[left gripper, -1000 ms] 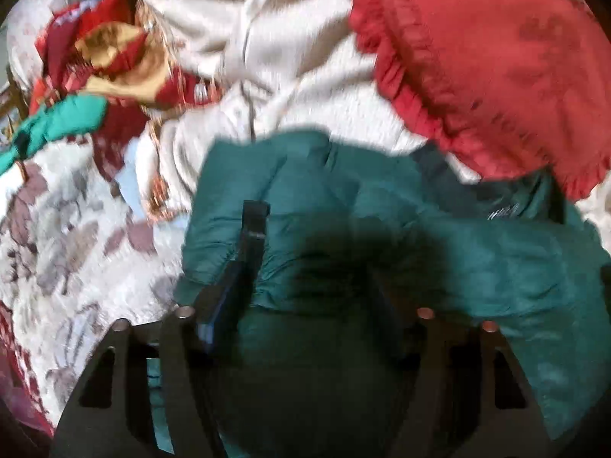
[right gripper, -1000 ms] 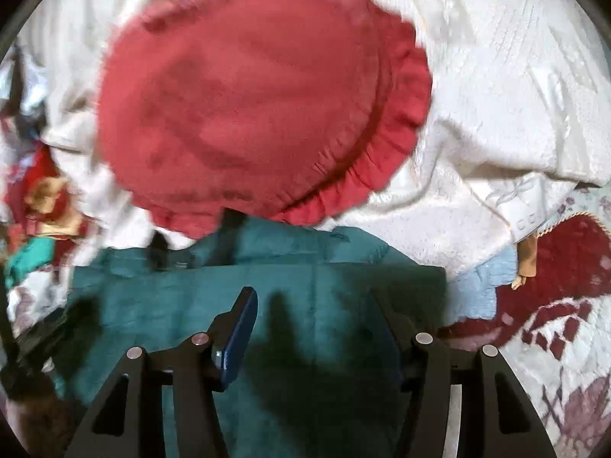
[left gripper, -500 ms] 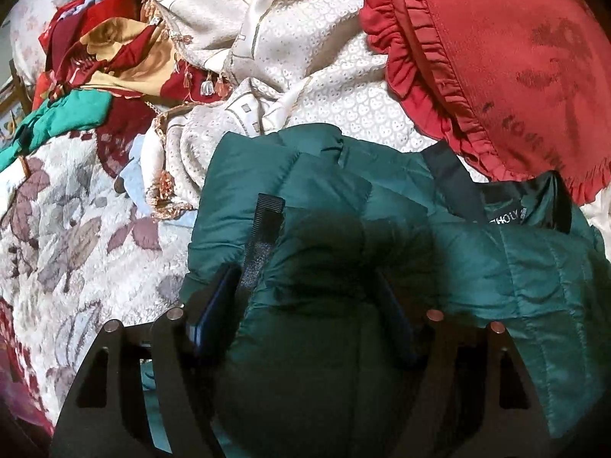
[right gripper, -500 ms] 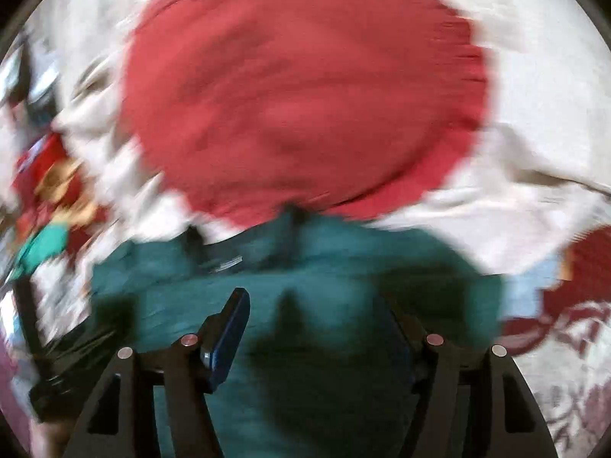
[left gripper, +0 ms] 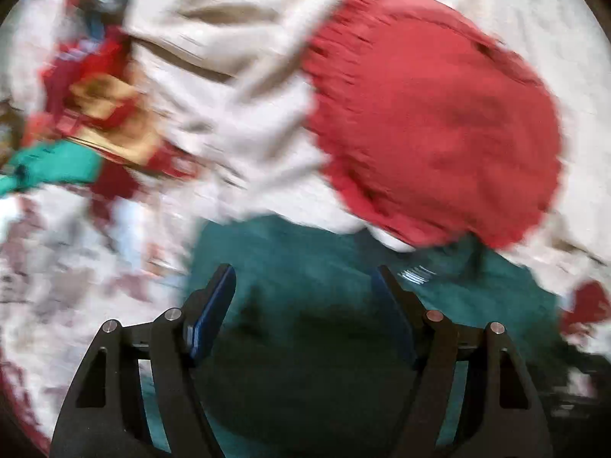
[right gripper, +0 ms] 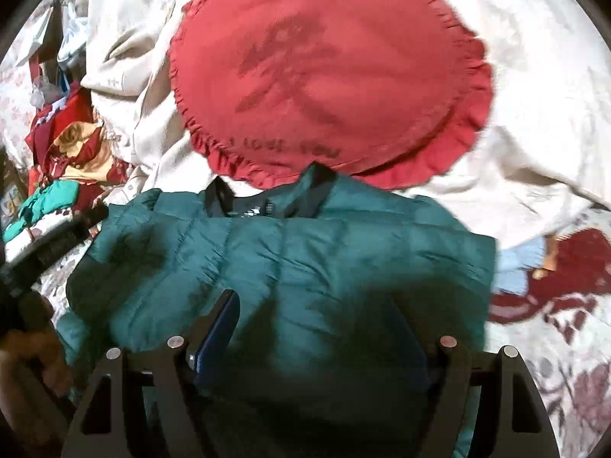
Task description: Fold large clothes
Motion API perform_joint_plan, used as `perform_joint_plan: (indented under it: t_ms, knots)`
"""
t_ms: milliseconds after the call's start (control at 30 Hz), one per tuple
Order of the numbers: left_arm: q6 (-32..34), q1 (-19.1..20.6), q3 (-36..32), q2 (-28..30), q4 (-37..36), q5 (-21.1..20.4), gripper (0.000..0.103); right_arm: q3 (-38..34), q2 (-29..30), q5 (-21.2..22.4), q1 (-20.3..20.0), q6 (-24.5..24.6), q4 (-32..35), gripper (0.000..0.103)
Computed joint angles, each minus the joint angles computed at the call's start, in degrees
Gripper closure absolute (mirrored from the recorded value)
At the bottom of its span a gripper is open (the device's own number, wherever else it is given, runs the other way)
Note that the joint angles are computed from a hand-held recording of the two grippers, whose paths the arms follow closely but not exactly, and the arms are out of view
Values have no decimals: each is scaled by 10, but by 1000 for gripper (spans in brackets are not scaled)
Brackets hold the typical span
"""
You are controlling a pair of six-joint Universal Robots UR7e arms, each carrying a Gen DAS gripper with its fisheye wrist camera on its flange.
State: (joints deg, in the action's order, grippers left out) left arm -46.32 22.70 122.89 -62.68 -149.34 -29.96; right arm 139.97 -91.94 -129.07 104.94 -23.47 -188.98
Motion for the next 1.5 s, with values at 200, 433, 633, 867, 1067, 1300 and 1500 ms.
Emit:
perform_joint_plan:
  t_ms: [200, 433, 633, 867, 1067, 1300, 1500]
  knots:
    - [5, 51, -53, 34, 126, -111, 28, 37, -11, 58, -74, -13, -13, 18]
    - [15, 51, -64, 54, 135, -88, 22, 45, -35, 81, -86, -25, -5, 12]
    - [6, 42, -60, 61, 133, -73, 18, 49, -48, 112, -99, -28, 9, 4]
    - [16, 37, -62, 70, 143, -56, 17, 46, -19, 72, -80, -41, -9, 0]
    - [20, 39, -63, 70, 139, -59, 16, 42, -7, 54, -75, -52, -16, 0]
    - [51, 39, -42, 60, 84, -70, 16, 46, 1, 49, -73, -64, -40, 0]
    - [60, 5, -13, -43, 157, -144, 16, 31, -74, -13, -19, -20, 133, 1]
